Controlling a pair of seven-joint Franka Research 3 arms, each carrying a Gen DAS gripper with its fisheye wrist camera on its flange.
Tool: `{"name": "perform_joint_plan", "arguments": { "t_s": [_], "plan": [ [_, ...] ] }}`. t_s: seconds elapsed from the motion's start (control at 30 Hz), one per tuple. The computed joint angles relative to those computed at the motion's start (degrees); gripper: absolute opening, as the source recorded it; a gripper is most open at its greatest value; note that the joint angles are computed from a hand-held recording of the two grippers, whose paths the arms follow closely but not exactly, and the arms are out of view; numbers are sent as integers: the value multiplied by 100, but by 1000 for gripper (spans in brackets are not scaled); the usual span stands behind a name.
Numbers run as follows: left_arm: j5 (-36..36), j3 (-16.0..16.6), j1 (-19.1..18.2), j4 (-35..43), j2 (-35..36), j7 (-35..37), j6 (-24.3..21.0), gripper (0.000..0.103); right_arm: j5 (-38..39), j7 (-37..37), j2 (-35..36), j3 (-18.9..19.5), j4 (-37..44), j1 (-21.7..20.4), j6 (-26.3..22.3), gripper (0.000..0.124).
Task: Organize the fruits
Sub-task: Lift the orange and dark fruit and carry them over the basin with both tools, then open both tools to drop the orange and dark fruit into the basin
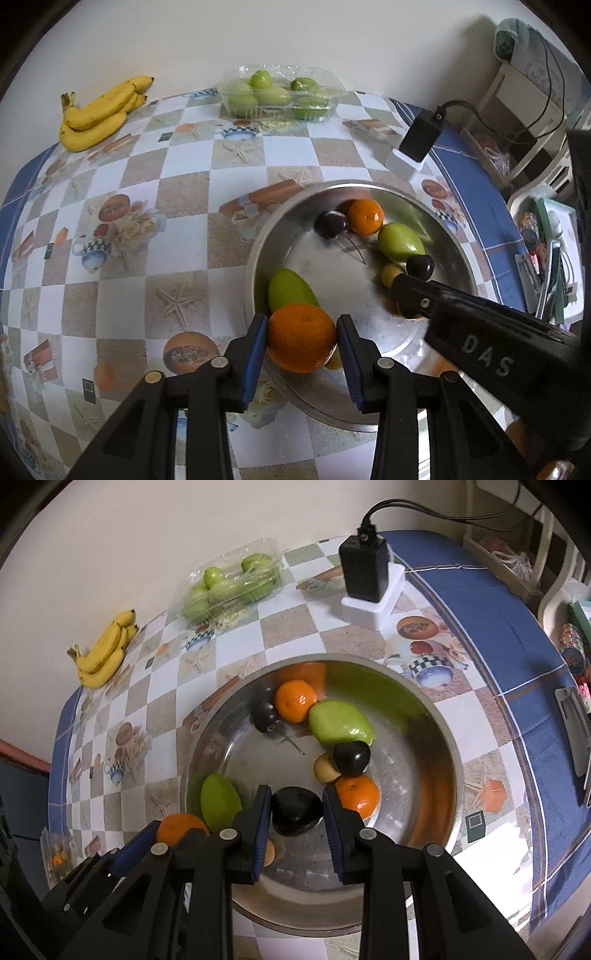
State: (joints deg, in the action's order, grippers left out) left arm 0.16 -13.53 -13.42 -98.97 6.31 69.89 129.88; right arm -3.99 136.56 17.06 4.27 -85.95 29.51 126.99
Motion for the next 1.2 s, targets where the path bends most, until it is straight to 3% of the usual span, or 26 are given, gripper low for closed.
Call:
{"name": "perform_joint_plan", "arguments": {
  "t_s": [0.67, 0.8, 0.9, 1.2],
  "plan": [
    [-142, -40, -14, 178, 211, 135, -373, 42, 433, -266, 319, 20, 233, -24, -494, 30],
    [-185, -37, -2, 196, 218, 115, -394, 44, 415, -244, 290, 9, 197, -11, -444, 31],
    [-164, -24, 6, 174, 190, 74, -354, 52, 369, -186, 243, -5, 141, -1, -359, 31],
    [-191, 23, 65, 125, 139, -107, -321, 53, 258, -73, 161, -14, 71, 0, -261, 31]
  ]
}}
